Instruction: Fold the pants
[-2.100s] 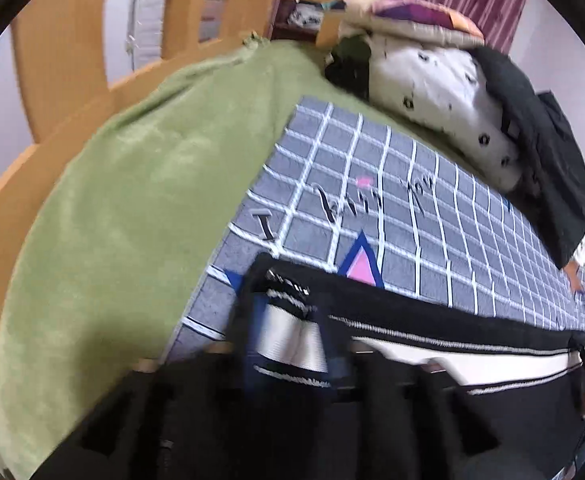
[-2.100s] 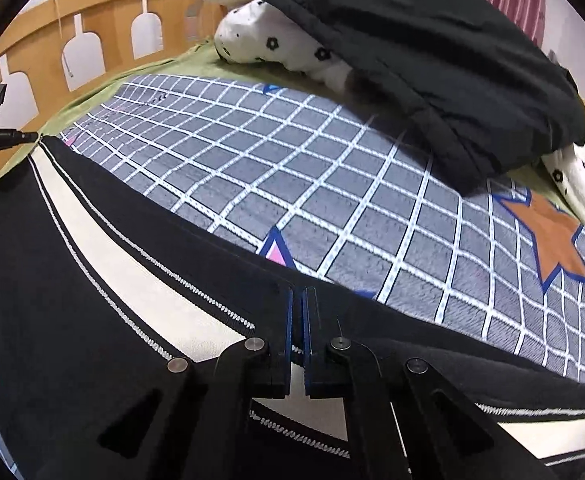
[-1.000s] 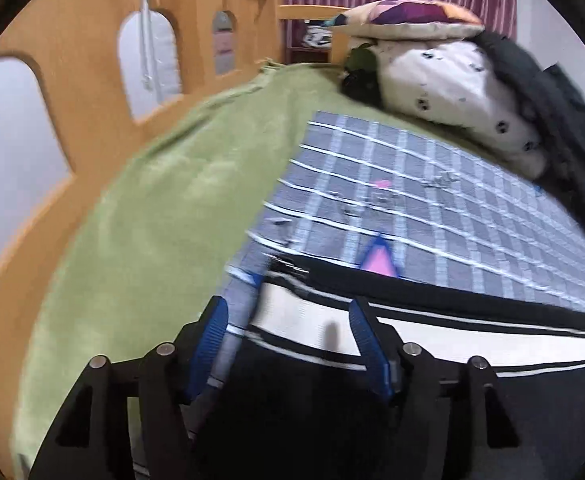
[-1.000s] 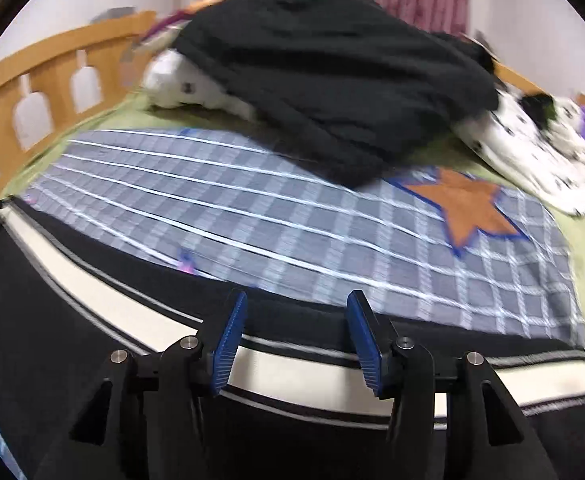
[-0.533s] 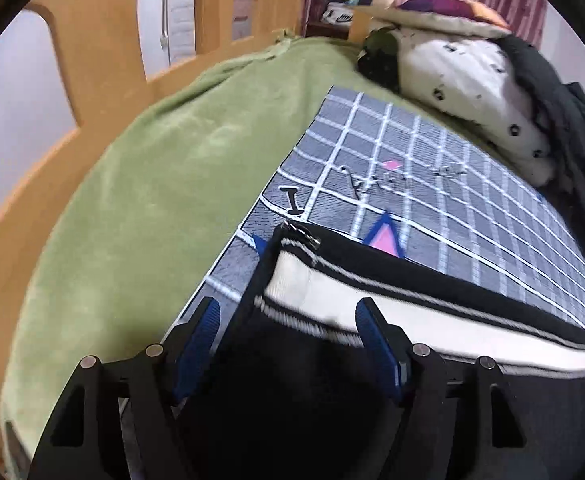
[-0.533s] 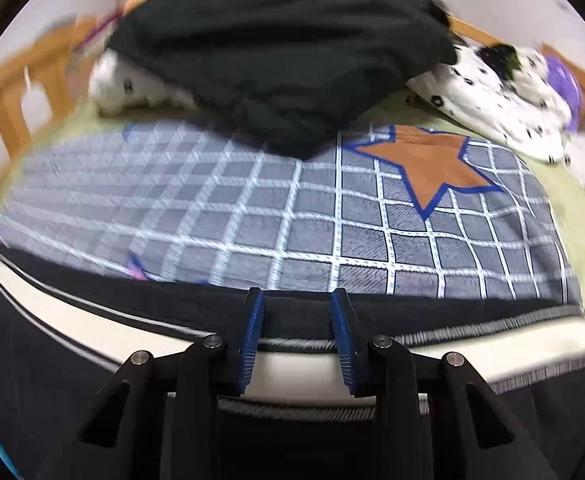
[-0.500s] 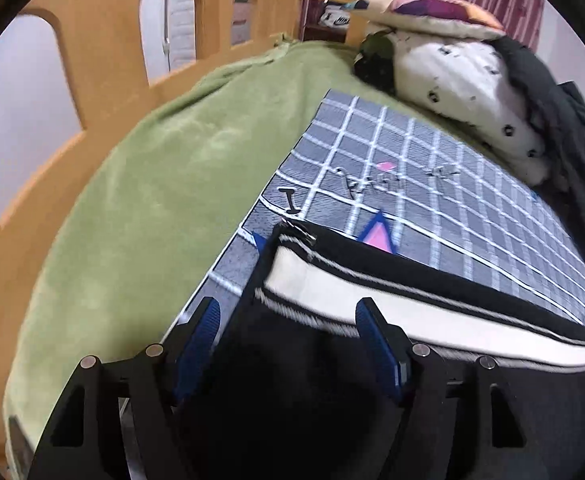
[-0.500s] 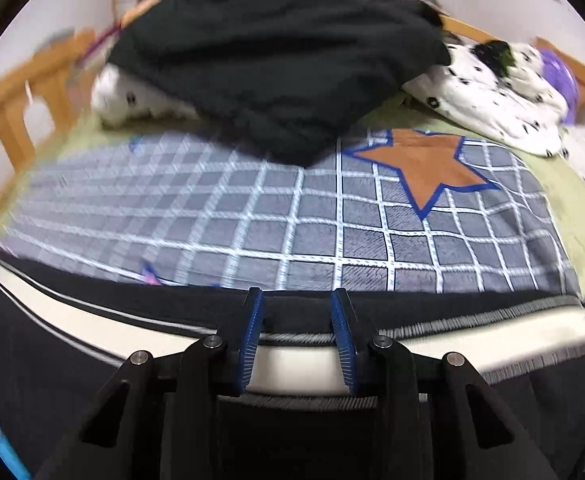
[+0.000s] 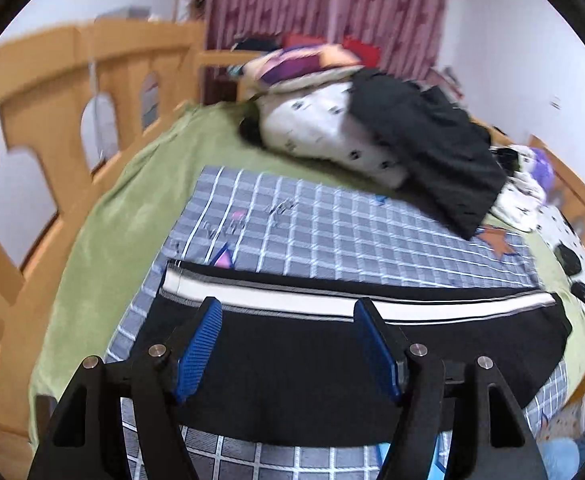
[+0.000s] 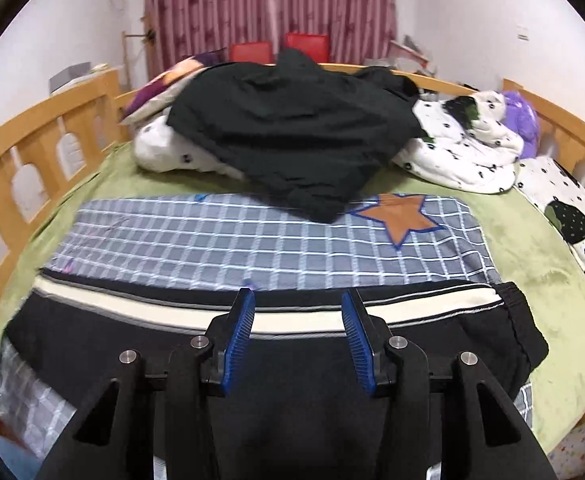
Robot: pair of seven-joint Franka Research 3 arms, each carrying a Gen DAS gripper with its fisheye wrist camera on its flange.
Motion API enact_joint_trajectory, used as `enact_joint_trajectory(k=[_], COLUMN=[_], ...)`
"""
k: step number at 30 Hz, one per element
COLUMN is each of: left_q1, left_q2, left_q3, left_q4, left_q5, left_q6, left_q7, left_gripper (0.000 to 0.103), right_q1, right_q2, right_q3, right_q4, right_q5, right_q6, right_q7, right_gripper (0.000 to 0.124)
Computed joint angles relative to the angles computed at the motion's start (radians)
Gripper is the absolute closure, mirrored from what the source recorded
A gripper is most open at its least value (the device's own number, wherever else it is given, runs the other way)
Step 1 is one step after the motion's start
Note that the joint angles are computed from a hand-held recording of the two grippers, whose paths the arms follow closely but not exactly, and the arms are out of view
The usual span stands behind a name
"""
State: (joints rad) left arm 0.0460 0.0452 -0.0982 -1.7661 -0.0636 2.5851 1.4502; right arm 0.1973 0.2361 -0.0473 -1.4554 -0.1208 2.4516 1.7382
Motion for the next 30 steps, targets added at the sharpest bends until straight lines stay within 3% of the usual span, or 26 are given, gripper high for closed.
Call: enact_joint_trajectory(k=[4, 9, 11, 14, 16, 18, 20, 24, 27, 30], left_q1=[-0.007, -0.004, -0.013, -0.046, -0.049, -0.036, -0.019, 0.033, 0.077, 0.1], left_q2=[-0.056, -0.119, -0.146, -0.172, -0.165, -0.141, -0.094, -0.019, 0.055, 0.103], left_q3=[0.002, 0.033, 0.059, 0.117, 0.134, 0.125, 0.121, 0.09, 0.068, 0.048], left_q4=[-0.045, -0.202, -0.295, -0.42, -0.476, -0.508, -0.496, -0.423, -0.338, -0.29], left_q5=[0.01, -0.087, -0.225, -0.542, -0.675, -0.706, -0.734, -0.922, -0.875, -0.791], left_q6=[0.005, 0.049, 0.088, 0.125, 0.16, 0.218, 0.228, 0.228, 0.202, 0.221], left_q7=[0.007, 0.042, 0.118, 0.318, 0.399, 0.408, 0.425, 0.536, 0.445, 0.337], left_gripper=[0.036, 0.036, 0.036, 0.036, 0.037, 0.037, 0.037, 0.038, 0.038, 0.045], right_q1=[0.036, 0.066, 0.075, 0.07, 0.075, 0.103, 0.123, 0.107, 0.088, 0.055], right_q2=[-0.05, -0.084, -0.092, -0.092, -0.071, -0.07, -0.069, -0.076, -0.098, -0.111], right_q3=[0.025, 0.041, 0.039, 0.039, 0.04, 0.021, 0.004, 0.006, 0.004, 0.006], right_q4=[-0.025, -0.1, -0.146, -0.23, -0.215, -0.223, -0.228, -0.249, -0.295, -0.33], right_q5=[-0.028, -0.056, -0.095, -0.096, -0.117, -0.246, -0.385, -0.418, -0.445, -0.408], right_q6=[-0.008, 0.01, 0.041, 0.096, 0.025, 0.006, 0.003, 0.016, 0.027, 0.037], right_q7=[-0.013, 0.025, 0.077, 0.121, 0.114, 0.189, 0.284, 0.327, 0.338, 0.316], right_gripper=[0.078, 0.077, 0.077, 0.077, 0.077, 0.077, 0.077, 0.077, 0.077, 0.077])
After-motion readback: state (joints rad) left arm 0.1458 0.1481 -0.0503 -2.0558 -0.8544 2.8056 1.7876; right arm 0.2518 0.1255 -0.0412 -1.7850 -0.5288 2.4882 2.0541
